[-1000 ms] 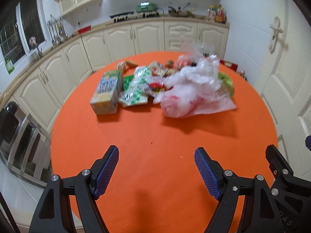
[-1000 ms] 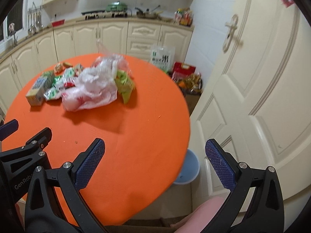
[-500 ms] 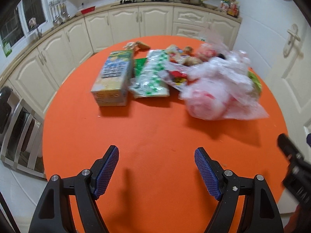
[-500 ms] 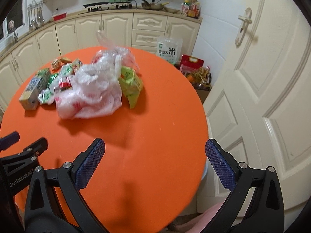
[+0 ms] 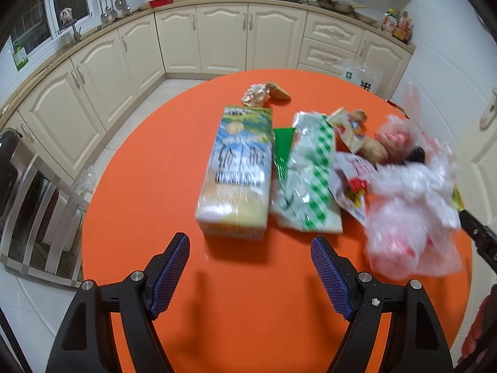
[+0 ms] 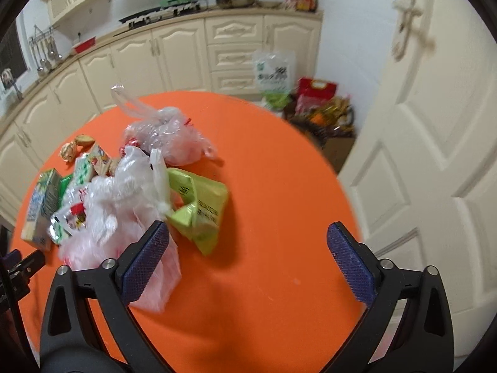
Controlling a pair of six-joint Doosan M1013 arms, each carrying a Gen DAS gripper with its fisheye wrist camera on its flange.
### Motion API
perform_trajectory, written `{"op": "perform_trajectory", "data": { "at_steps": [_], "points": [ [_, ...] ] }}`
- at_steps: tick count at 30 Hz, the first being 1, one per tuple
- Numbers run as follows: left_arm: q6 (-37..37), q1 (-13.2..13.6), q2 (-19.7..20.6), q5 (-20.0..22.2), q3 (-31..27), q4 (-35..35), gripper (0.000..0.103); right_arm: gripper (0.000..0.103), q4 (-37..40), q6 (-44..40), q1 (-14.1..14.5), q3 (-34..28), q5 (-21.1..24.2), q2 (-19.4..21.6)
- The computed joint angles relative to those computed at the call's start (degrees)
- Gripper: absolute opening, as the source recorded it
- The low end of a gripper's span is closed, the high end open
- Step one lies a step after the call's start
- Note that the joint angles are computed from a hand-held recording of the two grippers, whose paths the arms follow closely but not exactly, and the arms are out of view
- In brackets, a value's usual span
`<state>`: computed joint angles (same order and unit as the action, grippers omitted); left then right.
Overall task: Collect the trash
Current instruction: 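Grasp the milk carton with the left tool while the right tool grasps the yellow-green bag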
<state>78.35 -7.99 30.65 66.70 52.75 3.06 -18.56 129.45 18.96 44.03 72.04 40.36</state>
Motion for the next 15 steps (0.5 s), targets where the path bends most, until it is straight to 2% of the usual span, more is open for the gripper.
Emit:
{"op": "perform_trajectory", "data": {
  "at_steps": [3,6,9,10,12,15],
  "points": [
    [0.1,0.8,2.5,2.8,-4.1,-1.5,0.077,0.087,3.3,-0.6,-0.9,-2.0,0.7,1.6],
    [-0.5,1.3,4.1,3.9,-7.0,-1.9,0.077,0.074,5.7,-1.1,-1.6,-3.0,0.7,2.6],
    [-0.3,1.4,6.2,4.9,-10.3,-0.5,0.077,0.050,6.6,-2.3,-2.0,-5.4,3.7,4.4],
    [-1.0,1.2,7.0,5.5,-11.5,0.6,0.077,0.038,7.3,-2.8,-2.1,-6.1,4.9,4.9],
    [-1.4,1.1,8.9,7.2,-14.2,1.9,0.077,0.032,5.2,-2.5,-1.8,-5.5,4.1,4.6],
    [-1.3,1.2,11.1,9.7,-17.1,2.3,0.077,0.029,5.0,-3.0,-1.7,-5.5,4.3,4.8]
  ]
}}
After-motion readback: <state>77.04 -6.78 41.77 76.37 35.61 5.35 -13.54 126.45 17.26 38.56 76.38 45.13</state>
